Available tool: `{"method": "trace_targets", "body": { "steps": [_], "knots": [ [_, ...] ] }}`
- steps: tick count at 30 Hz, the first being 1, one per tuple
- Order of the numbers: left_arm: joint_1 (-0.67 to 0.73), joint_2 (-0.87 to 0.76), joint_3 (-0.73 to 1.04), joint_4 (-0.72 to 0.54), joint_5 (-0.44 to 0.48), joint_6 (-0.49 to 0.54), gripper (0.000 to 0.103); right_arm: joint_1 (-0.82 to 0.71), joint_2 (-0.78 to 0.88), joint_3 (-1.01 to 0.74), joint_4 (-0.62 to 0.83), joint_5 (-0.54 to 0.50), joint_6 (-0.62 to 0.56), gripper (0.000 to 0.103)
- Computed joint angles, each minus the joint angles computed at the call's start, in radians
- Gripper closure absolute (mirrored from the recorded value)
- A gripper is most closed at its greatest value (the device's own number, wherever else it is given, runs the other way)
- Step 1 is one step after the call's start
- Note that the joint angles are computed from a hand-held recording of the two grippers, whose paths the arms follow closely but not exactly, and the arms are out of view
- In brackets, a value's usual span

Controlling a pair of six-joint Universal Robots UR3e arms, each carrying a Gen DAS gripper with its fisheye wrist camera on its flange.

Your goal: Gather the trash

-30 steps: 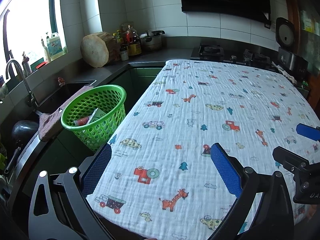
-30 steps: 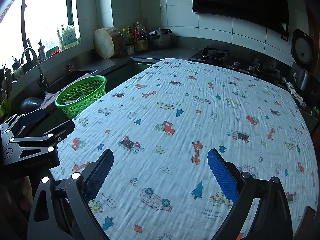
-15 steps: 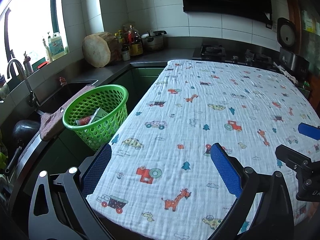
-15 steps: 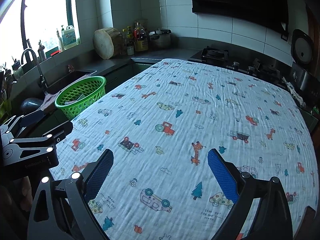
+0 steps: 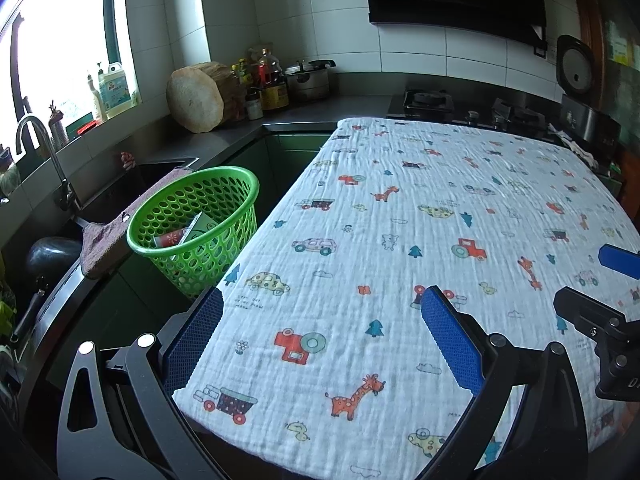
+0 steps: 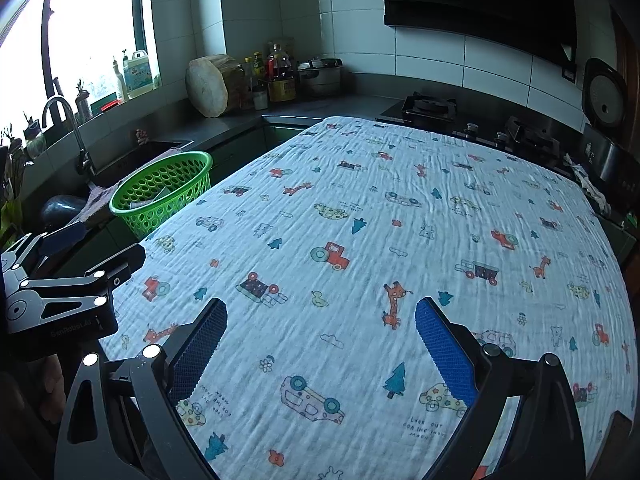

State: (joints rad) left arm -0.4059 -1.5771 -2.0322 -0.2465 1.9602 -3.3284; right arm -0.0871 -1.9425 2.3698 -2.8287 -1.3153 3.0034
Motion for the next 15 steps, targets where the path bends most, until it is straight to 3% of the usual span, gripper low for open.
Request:
{"method": "trace_targets", "body": {
  "steps": [15],
  "knots": [
    [0.005, 0.009, -0.010, 0.005, -0.005, 0.004, 0.005, 0.008, 0.003, -0.004, -0.003, -0.009, 0.003, 0.011]
  ]
}}
